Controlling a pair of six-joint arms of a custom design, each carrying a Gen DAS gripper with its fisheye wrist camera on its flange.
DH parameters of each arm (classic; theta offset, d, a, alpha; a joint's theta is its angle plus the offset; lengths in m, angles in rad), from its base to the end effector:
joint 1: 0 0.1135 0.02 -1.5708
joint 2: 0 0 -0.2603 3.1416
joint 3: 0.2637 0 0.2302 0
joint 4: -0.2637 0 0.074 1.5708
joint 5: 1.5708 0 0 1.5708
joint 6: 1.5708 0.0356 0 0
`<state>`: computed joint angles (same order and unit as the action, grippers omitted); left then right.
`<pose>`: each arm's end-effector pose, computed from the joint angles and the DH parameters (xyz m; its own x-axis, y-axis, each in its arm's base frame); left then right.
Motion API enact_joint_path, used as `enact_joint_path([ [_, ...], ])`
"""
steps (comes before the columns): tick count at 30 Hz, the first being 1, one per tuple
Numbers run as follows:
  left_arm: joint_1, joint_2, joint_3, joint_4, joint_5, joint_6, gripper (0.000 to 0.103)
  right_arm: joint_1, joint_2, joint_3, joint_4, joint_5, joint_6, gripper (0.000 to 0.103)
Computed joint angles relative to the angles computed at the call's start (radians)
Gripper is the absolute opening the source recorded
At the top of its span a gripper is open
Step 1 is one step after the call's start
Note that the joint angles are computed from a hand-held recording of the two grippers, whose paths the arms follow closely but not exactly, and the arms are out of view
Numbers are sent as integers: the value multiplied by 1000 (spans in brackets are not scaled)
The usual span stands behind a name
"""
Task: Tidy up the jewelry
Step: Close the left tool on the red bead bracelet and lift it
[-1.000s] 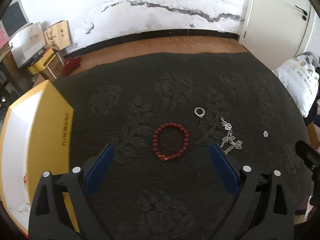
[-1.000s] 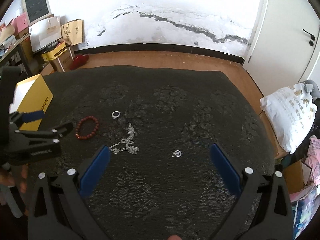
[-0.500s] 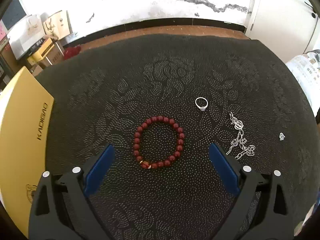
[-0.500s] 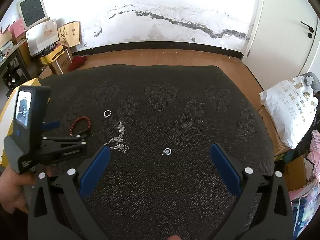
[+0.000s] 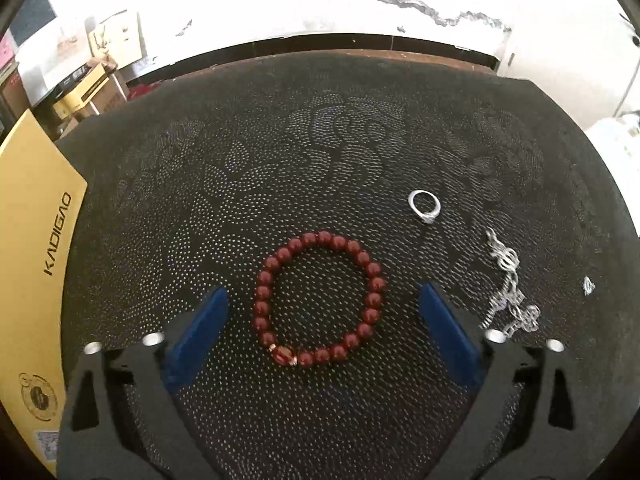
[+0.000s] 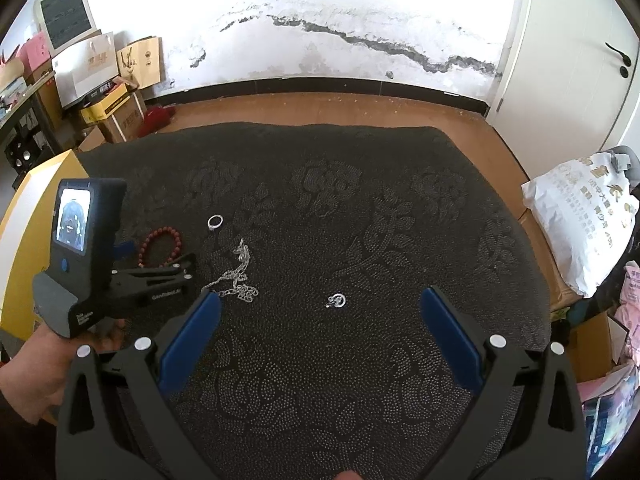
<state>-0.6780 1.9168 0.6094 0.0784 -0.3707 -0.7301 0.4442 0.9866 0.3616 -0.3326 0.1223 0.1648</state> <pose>0.2106 -0.1530 0.0584 -0.8736 -0.0946 -0.4774 -0.1242 0.9918 0.0308 0.1415 0.0626 0.1598 -0.7880 -0.1947 -0.5841 -0.2371 0.9715 -0.0040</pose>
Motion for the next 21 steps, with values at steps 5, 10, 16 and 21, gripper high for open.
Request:
enact_joint_path([
  [5, -31, -30, 29, -80, 0, -10, 15, 0, 13, -1, 13, -2, -4, 97],
  [10, -10, -112, 16, -158, -9, -14, 1, -14, 29, -8, 29, -12, -17, 97],
  [16, -10, -452, -39, -334, -52, -2, 0, -94, 73, -12, 68, -43, -74, 97],
  [21, -10, -615, -79, -400, -49, 25, 0, -178, 113, -24, 104, -90, -105, 97],
])
